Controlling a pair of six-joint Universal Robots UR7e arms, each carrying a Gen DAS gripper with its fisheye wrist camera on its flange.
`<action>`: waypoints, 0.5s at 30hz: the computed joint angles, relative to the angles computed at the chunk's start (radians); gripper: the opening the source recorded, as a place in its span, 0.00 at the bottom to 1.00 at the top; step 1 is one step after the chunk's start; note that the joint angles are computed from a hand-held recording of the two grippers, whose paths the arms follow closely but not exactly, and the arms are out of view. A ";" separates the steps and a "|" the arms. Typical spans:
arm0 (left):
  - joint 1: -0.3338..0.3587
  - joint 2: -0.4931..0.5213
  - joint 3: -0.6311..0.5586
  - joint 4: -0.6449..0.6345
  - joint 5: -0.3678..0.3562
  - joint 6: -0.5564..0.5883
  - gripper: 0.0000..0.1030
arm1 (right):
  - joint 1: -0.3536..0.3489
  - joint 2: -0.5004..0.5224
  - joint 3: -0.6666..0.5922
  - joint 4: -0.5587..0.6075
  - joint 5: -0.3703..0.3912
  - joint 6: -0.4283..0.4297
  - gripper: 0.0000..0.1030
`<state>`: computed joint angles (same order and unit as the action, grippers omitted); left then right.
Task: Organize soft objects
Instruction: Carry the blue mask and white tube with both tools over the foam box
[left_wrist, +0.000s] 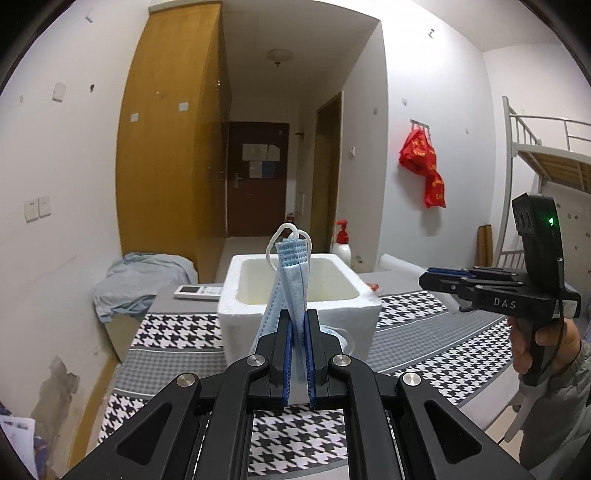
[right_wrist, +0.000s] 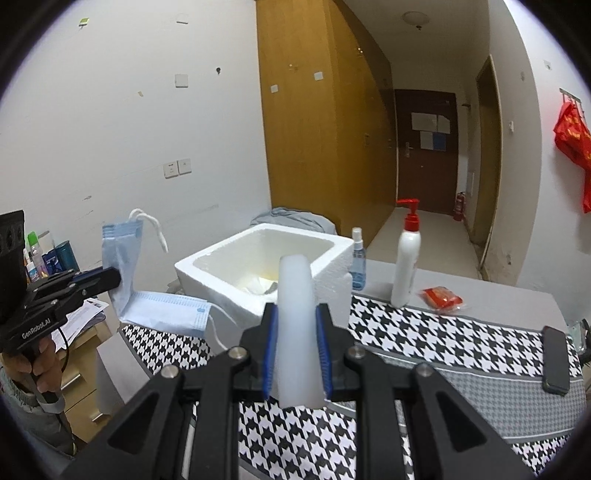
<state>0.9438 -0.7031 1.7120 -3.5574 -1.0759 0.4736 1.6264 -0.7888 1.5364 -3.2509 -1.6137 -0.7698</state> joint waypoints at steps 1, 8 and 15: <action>0.000 -0.001 0.002 -0.002 0.007 -0.003 0.07 | 0.002 0.004 -0.007 0.006 0.001 0.000 0.23; 0.012 -0.014 0.021 -0.009 0.045 -0.027 0.07 | 0.013 0.040 -0.060 0.049 0.006 -0.002 0.23; 0.022 -0.029 0.036 -0.017 0.067 -0.047 0.07 | 0.032 0.084 -0.126 0.092 0.002 -0.007 0.23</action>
